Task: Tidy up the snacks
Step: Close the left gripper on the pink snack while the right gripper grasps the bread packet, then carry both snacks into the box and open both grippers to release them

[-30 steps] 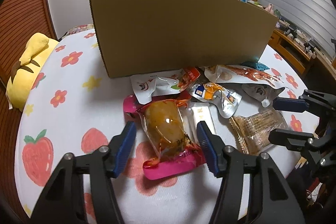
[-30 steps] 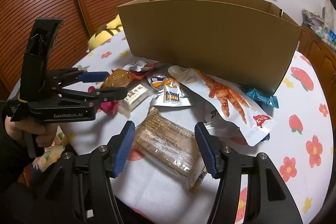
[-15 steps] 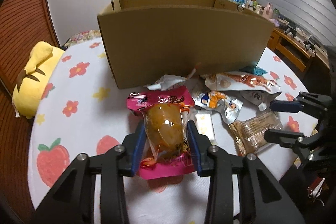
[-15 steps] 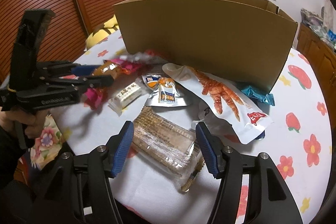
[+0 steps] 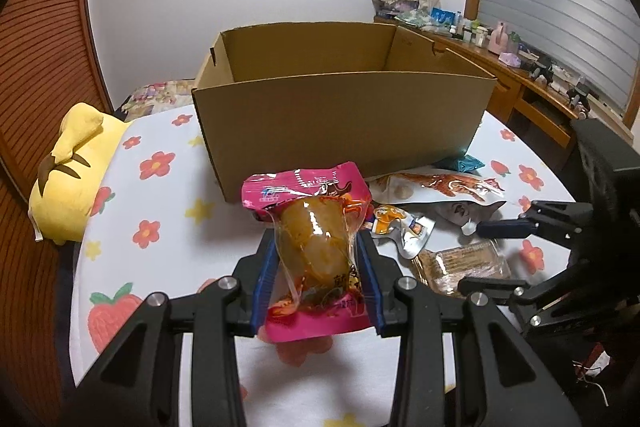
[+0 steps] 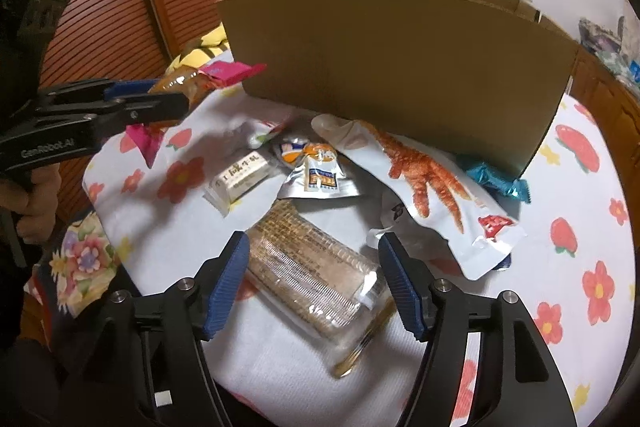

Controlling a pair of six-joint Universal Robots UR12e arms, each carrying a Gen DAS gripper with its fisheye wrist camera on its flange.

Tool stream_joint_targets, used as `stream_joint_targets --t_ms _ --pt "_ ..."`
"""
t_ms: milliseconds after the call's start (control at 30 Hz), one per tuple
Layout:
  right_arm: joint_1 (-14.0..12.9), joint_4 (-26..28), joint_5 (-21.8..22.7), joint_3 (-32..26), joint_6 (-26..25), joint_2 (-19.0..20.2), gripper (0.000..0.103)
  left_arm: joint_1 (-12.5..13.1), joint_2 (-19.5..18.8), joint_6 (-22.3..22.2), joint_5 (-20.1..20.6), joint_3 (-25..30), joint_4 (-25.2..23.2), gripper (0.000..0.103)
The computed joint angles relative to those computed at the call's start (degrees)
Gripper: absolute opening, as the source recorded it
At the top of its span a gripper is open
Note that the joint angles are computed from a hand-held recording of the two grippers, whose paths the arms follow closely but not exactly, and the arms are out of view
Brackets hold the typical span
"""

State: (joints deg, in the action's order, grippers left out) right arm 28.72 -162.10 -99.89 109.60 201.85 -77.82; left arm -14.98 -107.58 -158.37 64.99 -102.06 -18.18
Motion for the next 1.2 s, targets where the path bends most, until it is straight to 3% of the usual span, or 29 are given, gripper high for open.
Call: stream_joint_targets --t_ms 400,567,633,733,1200 --pt "1.2 2.6 -0.3 -0.7 -1.4 0.3 0.071 -0.1 0.3 -0.5 -1.1 -0.8 0.0 0.038" --pt "1.7 4.0 -1.4 -1.6 -2.6 1.2 0.063 0.0 0.9 -0.3 -1.7 -1.3 0.8 0.038" --pt "2.0 4.1 -2.3 -1.7 -3.3 1.4 0.052 0.0 1.1 -0.4 -2.0 -1.5 1.1 0.038" --pt "2.1 2.9 -2.6 -1.6 -3.5 1.3 0.044 0.0 1.4 -0.6 -2.4 -1.7 1.5 0.038" --pt "3.3 -2.3 -5.8 -1.6 -3.0 -0.1 0.042 0.1 2.0 -1.2 -3.3 -1.7 3.4 0.038"
